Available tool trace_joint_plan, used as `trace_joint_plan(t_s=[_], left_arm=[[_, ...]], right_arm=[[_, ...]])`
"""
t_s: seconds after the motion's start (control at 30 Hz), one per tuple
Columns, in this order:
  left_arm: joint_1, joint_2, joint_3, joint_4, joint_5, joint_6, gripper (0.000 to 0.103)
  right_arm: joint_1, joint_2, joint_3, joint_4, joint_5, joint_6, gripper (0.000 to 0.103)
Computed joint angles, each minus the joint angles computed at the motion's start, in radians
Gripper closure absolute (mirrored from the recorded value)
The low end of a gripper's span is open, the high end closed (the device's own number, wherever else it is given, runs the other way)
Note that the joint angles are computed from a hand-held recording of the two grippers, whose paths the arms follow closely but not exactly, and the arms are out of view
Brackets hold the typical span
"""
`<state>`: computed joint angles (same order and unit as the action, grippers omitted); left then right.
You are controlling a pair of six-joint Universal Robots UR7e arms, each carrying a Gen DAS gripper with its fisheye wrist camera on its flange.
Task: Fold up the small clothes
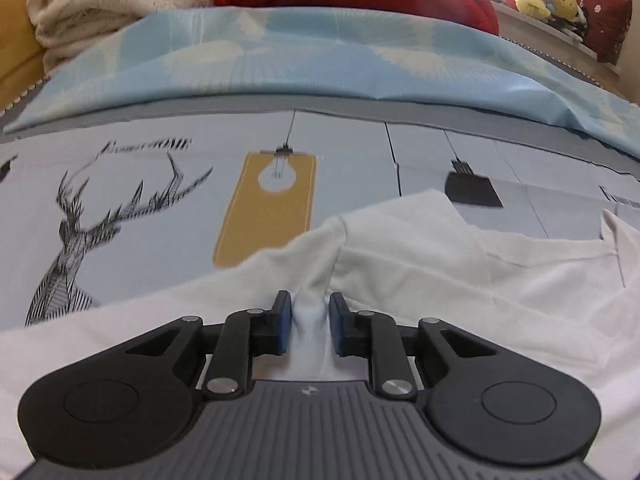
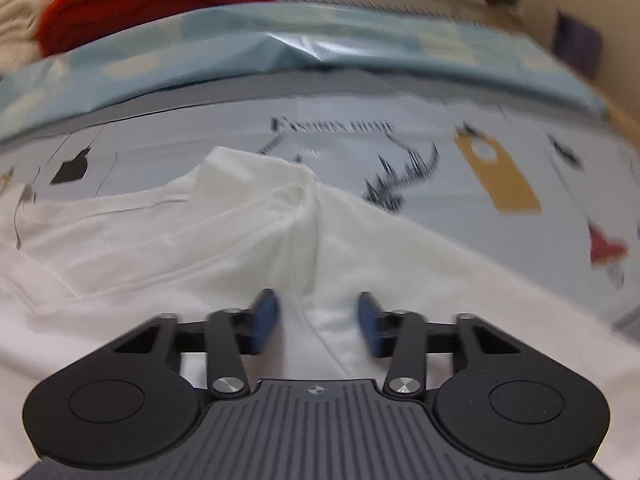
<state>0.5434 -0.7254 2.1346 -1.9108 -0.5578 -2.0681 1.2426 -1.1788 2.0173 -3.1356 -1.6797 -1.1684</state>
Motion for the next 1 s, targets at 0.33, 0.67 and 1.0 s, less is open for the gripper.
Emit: trace_joint_plan(t_s=[0.33, 0.67, 1.0], left_arm=[[0.024, -0.051, 0.033, -0.072, 0.05, 0.043, 0.079], [-0.066, 0.03, -0.074, -0.02, -0.146, 0.226, 0.062], [-0.35, -0.063, -0.153, 0.19, -0.306, 0.123, 0.029]], right_arm=[[0.01, 0.021, -0.018, -0.009, 0.008, 0.04, 0.077], [-0.035, -0.086, -0.019, 0.152, -0.022, 0.012, 0.069], [-0.151, -0.247, -0.193, 0.29, 0.008, 0.356, 0.058]])
